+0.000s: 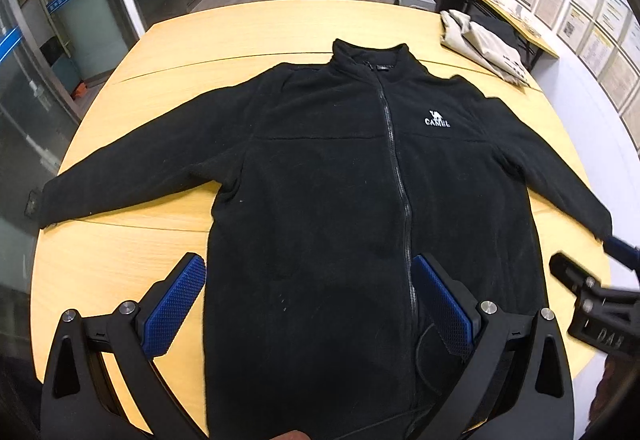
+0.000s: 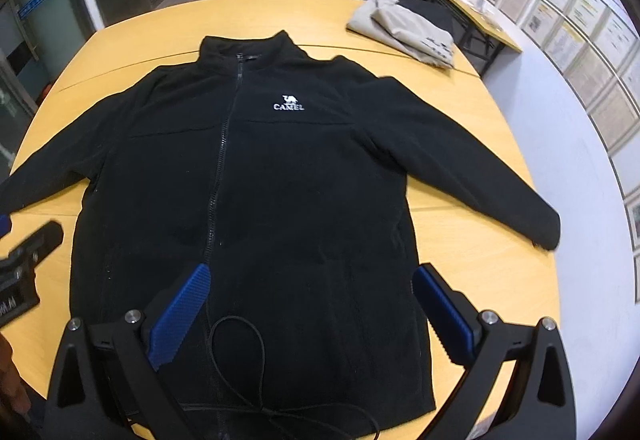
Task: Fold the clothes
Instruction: 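Grasp the black jacket's sleeve cuff with the right gripper and lift it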
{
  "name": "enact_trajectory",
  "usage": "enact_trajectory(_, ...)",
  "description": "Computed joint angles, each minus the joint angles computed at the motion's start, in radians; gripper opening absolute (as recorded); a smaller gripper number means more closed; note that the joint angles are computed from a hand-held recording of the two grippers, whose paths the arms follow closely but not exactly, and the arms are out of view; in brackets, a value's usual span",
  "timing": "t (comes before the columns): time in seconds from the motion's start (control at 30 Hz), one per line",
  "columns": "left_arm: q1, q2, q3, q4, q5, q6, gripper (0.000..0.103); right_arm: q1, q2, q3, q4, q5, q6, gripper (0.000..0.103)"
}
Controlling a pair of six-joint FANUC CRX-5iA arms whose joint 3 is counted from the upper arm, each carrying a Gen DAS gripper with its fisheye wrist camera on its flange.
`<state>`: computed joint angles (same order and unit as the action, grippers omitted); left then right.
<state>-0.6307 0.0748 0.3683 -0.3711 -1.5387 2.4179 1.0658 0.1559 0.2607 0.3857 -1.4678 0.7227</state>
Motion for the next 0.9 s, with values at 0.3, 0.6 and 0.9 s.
enact_trajectory(0.3, 0.005, 0.083, 0.055, -0.018, 0.01, 0.049, 0.103, -0.175, -0.116, -0.203, -0.077, 0.333, -0.074, 0.103)
enact_trajectory(0.6, 0.019, 0.29, 0.256, -0.01, 0.037, 0.093, 0.103, -0.733, -0.102, -0.351, -0.188, 0.401, -0.161, 0.102)
enact_trajectory(0.9, 0.022, 0.474, 0.461, 0.0, -0.01, 0.097, 0.103, -0.918, 0.003, -0.35, -0.101, 0.412, -0.242, 0.095)
